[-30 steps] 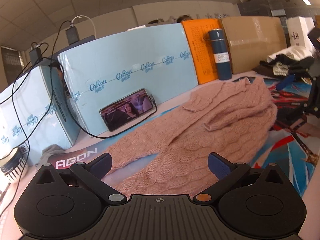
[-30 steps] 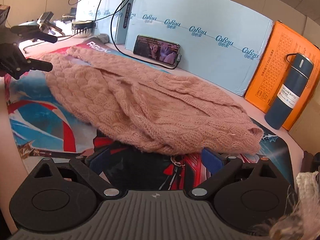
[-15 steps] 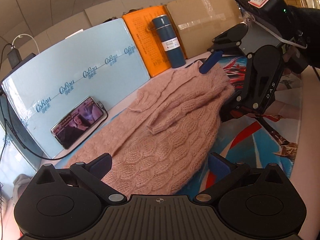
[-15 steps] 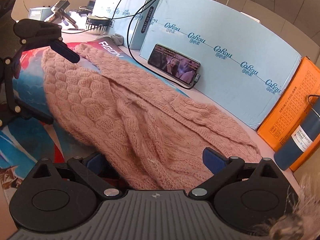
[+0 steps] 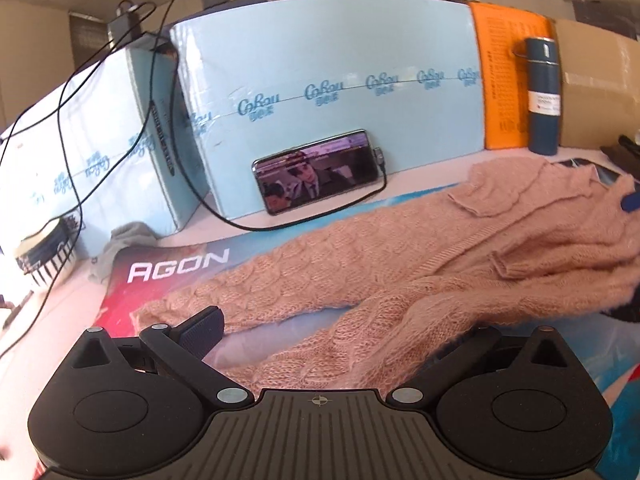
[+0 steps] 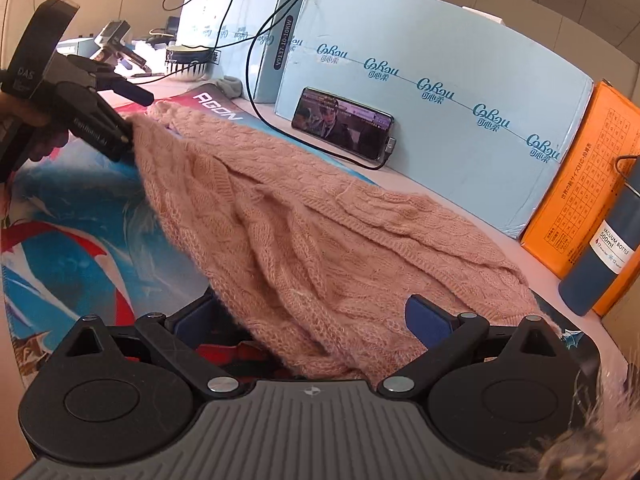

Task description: Fold clothes

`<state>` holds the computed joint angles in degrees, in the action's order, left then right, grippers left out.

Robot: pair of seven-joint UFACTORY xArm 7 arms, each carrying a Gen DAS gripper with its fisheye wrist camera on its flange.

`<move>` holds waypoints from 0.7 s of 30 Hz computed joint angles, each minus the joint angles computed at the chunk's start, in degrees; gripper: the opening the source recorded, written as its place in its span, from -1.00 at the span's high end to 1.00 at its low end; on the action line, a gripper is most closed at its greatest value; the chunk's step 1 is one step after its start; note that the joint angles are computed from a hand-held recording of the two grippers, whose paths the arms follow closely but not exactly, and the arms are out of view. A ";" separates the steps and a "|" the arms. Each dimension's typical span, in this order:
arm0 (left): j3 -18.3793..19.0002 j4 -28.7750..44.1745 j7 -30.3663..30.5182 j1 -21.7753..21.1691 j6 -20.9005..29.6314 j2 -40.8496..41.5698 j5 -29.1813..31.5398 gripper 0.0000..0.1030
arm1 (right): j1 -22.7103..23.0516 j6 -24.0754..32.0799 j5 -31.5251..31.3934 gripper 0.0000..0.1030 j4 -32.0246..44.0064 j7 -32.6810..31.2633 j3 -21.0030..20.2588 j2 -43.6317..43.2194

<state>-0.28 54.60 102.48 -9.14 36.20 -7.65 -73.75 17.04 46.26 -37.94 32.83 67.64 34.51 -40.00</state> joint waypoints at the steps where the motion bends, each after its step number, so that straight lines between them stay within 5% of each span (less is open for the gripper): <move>1: 0.24 0.80 -2.08 0.26 1.26 0.58 0.86 -1.00 | -0.43 0.58 -0.25 -0.95 0.06 0.32 0.43 0.24; 7: 0.38 -0.75 8.28 0.75 -0.79 0.27 -1.53 -1.00 | -2.17 4.74 -2.99 -0.82 -1.55 3.74 1.61 -1.51; 9: 0.63 -0.71 8.43 1.19 -0.58 0.50 -0.70 -1.00 | -1.77 4.74 -3.64 -0.49 -2.27 4.22 1.15 -2.12; 11: 0.98 -0.55 8.63 1.65 0.36 0.62 -0.53 -0.97 | -1.33 3.97 -4.55 0.22 -2.68 3.83 0.67 -2.54; 12: 1.28 -0.44 9.32 1.93 1.84 0.60 -0.10 -0.77 | -1.30 3.90 -5.06 0.38 -2.64 3.55 0.81 -2.55; 13: 1.56 -0.29 10.01 2.24 3.46 0.60 0.44 -0.21 | -1.35 3.94 -5.48 0.51 -2.50 3.53 1.06 -2.60; 15: 2.07 0.11 10.92 2.92 6.96 0.70 1.82 0.60 | -1.36 3.90 -5.93 0.60 -2.27 4.04 1.43 -2.99; 16: 2.37 -0.02 12.43 3.23 8.72 0.56 1.64 0.78 | -1.05 4.26 -5.61 0.63 -2.01 3.77 1.52 -3.00; 21: 4.18 -0.45 13.64 5.59 17.36 -0.94 3.13 0.84 | 2.08 8.08 -1.95 0.70 0.30 0.39 2.17 -2.24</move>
